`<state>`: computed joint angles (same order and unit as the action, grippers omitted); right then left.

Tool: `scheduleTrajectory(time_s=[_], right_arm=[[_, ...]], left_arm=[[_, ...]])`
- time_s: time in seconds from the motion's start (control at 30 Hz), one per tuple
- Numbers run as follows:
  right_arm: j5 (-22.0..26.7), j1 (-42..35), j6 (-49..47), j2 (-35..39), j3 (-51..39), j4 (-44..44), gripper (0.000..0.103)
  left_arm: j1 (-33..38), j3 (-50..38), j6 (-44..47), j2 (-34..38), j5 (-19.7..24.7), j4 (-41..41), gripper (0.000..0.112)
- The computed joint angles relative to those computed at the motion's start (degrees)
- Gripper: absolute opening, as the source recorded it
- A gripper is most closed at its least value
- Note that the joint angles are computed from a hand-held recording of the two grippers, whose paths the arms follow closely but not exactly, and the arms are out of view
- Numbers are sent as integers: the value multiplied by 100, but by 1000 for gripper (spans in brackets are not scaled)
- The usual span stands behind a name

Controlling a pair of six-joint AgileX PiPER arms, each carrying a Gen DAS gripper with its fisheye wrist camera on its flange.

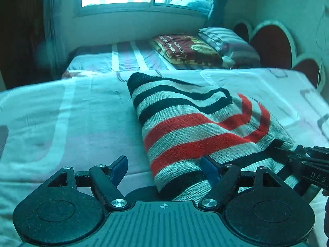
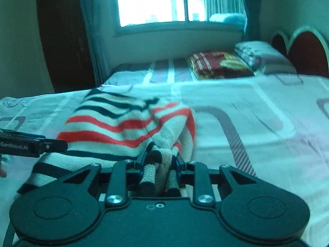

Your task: Fold small clothes

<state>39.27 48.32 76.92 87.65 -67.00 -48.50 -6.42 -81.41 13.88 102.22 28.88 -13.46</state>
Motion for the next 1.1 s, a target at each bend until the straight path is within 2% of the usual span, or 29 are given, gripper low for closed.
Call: scheduleTrajectory(time_s=[0.07, 0.2, 0.3, 0.37, 0.43, 0.53, 0.6, 0.67, 0.7, 0.77, 0.8, 0.87, 0.97, 1.03, 1.1], right_arm=[[-191, -28, 366, -116, 192, -108, 26], [-139, 94, 519, -221, 176, -350, 26], [-175, -41, 375, -265, 228, 131, 27], [-547, -248, 293, -423, 444, 488, 27], [-910, -550, 100, -736, 571, 1170, 32], [-1280, -765, 663, -1526, 1095, 1283, 36], [-1160, -726, 554, -1952, 1292, 1635, 36], [-774, -493, 412, -2174, 1286, 1807, 39], [-639, -376, 388, -2218, 1277, 1843, 45], [-261, -312, -58, -2016, 1001, 2345, 50], [-191, -306, -135, -1902, 921, 2466, 40], [-528, -390, 23, -1915, 1121, 2524, 16], [-933, -548, 648, -2018, 1719, 2544, 15], [-1578, -653, 1233, -2139, 2291, 2347, 16], [-1698, -743, 1240, -2200, 2366, 2471, 18]], left_arm=[[-79, -15, -157, -30, -25, 231, 78], [24, -29, -5, -95, 111, 18, 78], [64, -118, 34, -2, 275, -172, 78], [55, -47, 97, -10, 192, -175, 78], [98, 31, 208, -44, 147, -291, 78], [186, 94, 398, -51, 132, -583, 78], [174, 128, 384, -64, 94, -568, 78], [146, 139, 318, -70, 59, -492, 78], [130, 149, 288, -73, 43, -462, 78], [137, 138, 319, -56, 39, -480, 78], [143, 141, 338, -61, 41, -491, 78], [198, 168, 548, -112, 62, -615, 78], [355, 306, 958, -228, 109, -1012, 78], [357, 423, 928, -267, 19, -1089, 78], [327, 403, 764, -257, 9, -986, 78]])
